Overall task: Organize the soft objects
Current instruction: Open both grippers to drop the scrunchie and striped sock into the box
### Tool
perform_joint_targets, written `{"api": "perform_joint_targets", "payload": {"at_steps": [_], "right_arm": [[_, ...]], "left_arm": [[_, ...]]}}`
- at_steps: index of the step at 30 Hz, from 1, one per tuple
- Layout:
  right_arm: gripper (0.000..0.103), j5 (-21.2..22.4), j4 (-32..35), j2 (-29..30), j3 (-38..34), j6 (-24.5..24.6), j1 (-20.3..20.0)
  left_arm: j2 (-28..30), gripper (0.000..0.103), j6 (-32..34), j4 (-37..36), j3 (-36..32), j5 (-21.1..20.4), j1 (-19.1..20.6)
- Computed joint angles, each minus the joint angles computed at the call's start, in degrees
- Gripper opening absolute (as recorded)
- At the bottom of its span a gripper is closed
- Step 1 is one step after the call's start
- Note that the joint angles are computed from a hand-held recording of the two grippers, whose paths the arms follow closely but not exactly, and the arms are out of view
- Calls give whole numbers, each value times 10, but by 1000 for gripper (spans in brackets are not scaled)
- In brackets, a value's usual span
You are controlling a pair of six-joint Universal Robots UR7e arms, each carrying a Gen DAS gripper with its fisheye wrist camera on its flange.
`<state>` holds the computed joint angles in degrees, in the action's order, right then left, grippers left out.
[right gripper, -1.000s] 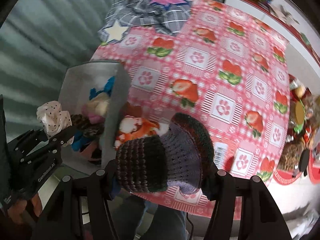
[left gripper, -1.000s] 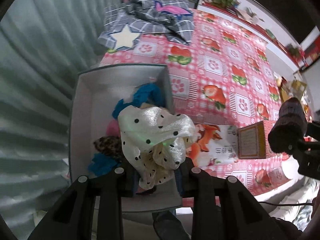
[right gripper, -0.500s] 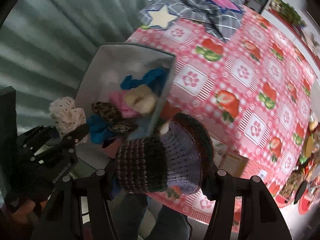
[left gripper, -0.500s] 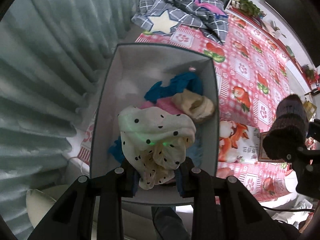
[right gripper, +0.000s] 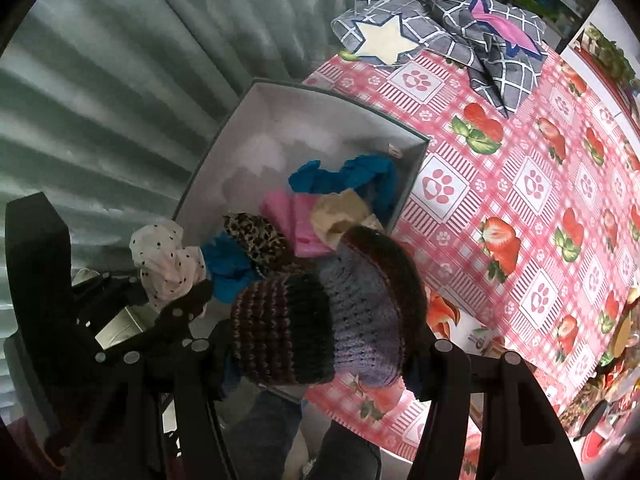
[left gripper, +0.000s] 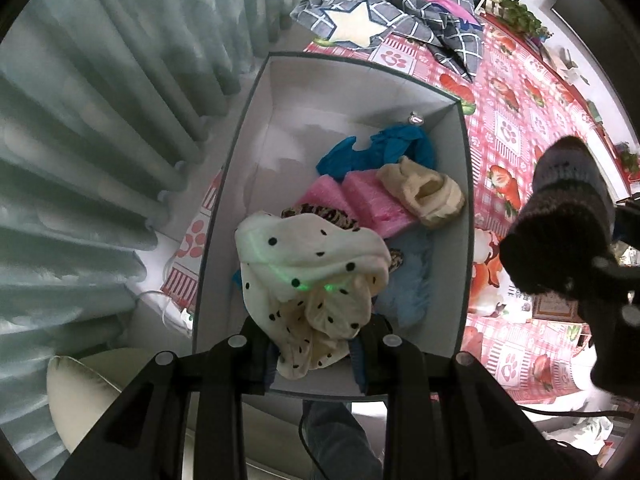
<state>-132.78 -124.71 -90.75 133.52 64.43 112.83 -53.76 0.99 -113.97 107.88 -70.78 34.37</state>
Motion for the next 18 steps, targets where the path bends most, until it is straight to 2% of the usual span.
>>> {"api": "perform_joint_targets", "payload": {"at_steps": [6,10,11,13,18], "right_arm": [[63,2,-40,7,4,-38,-12],[68,1,-56,12,3,-54,-14],[75,0,-56,12,2,-55,-14],[85,-6,-57,13,2,-52,-12],[85,-16,-43,8,1,-36,-5]], "left_arm": [[-1,34,4,3,2,-4,3],[-7,65,10,-10,7,-13,2],[-8,72,10,-13,8,-13,2],[-11,81,9,-18,9,-14,2],[-8,87,9,-10,4,-25,6]]}}
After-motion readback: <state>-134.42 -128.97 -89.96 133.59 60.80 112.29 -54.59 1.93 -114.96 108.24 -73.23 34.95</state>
